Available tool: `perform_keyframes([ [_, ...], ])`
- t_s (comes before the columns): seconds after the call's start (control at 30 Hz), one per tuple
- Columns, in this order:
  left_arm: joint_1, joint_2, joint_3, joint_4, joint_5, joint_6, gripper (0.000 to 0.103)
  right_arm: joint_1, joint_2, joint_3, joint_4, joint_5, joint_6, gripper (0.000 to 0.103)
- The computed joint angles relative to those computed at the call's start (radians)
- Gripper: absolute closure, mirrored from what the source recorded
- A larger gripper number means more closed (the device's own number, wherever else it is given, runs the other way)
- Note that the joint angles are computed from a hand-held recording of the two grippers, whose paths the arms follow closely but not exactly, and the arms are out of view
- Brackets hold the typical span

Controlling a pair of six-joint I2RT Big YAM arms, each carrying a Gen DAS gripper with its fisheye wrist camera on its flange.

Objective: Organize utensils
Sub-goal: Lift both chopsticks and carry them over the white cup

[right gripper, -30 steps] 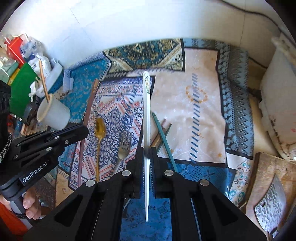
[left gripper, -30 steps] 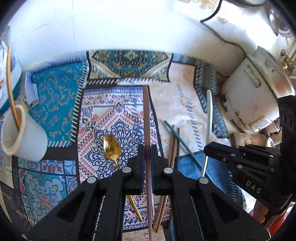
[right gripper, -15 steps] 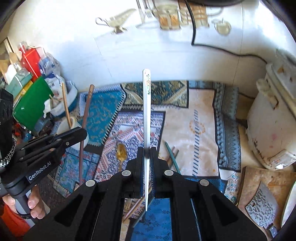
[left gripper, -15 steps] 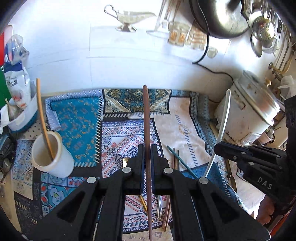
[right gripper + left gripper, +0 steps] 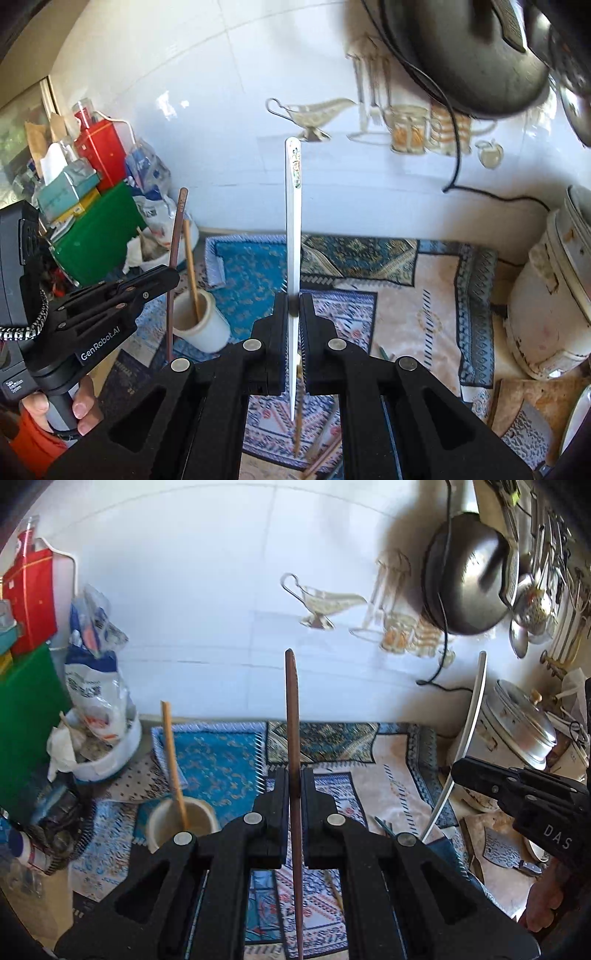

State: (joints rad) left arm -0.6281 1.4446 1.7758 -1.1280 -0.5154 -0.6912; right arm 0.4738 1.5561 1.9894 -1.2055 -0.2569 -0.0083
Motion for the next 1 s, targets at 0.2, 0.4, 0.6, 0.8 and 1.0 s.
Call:
perform_keyframes([
  [0.2,0.066,-0.060,-0.044,0.033,0.003,0.031,0.099,0.071,0.052,0.094,-0.003,0.024,0.031,0.097],
  [0.4,0.148,-0.098,-0.083,0.076,0.034,0.071,0.099,0.130,0.139,0.210,-0.019,0.037,0.054,0.097],
  [0.6,0.239,-0.109,-0.118,0.130,0.092,0.104,0.099,0.174,0.247,0.343,-0.048,0.033,0.077,0.097],
  [0.8,0.307,-0.094,-0.150,0.172,0.140,0.115,0.099,0.203,0.338,0.441,-0.066,0.031,0.097,0.097],
  [1.0,0.339,-0.072,-0.189,0.224,0.139,0.123,0.099,0.216,0.395,0.486,-0.073,0.025,0.126,0.097],
])
